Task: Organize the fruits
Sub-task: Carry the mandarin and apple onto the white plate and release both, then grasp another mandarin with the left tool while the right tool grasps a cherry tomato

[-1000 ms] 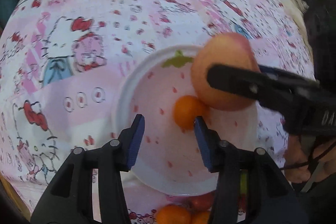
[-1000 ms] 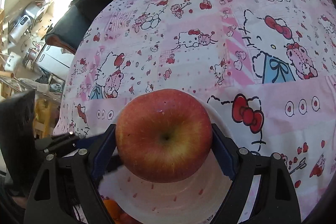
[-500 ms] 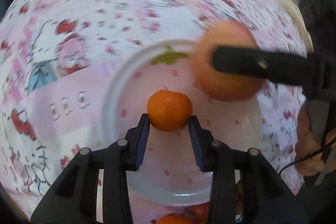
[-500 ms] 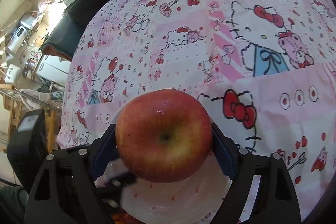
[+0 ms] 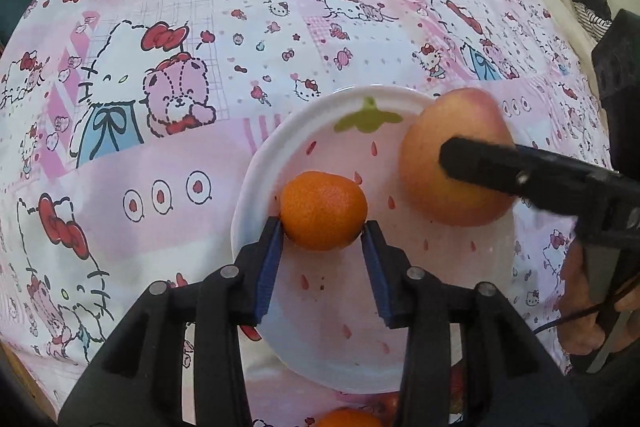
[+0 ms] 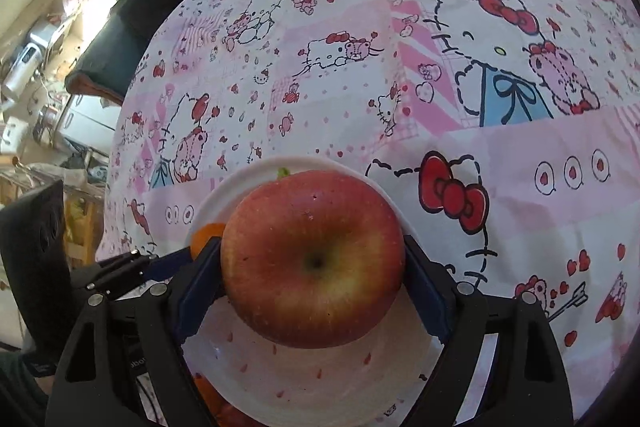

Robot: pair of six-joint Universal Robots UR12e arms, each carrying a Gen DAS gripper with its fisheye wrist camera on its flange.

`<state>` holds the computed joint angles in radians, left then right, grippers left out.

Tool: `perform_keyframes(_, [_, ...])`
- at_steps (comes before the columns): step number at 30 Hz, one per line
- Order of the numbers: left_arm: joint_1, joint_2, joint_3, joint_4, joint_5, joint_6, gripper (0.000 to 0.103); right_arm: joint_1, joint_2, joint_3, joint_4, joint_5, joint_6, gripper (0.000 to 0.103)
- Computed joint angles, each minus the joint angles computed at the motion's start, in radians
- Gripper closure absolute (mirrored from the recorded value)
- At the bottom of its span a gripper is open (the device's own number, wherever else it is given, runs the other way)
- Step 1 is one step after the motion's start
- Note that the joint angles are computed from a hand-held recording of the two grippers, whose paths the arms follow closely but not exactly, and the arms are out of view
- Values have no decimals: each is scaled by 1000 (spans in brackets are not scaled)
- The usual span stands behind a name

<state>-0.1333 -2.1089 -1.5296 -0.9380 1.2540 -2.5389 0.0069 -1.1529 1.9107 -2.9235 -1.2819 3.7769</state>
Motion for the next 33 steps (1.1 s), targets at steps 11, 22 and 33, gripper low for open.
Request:
perform_keyframes(11, [-4, 10, -4, -10, -10, -3, 49, -18, -23, 30, -121, 13, 42, 11])
perform_keyframes(22, [22, 82, -67, 50, -25, -27, 48, 5, -96, 86, -126, -51, 61, 11])
perform_keyframes(33, [63, 182, -187, 160, -3, -46, 21, 80, -210, 165, -26, -199, 40, 11])
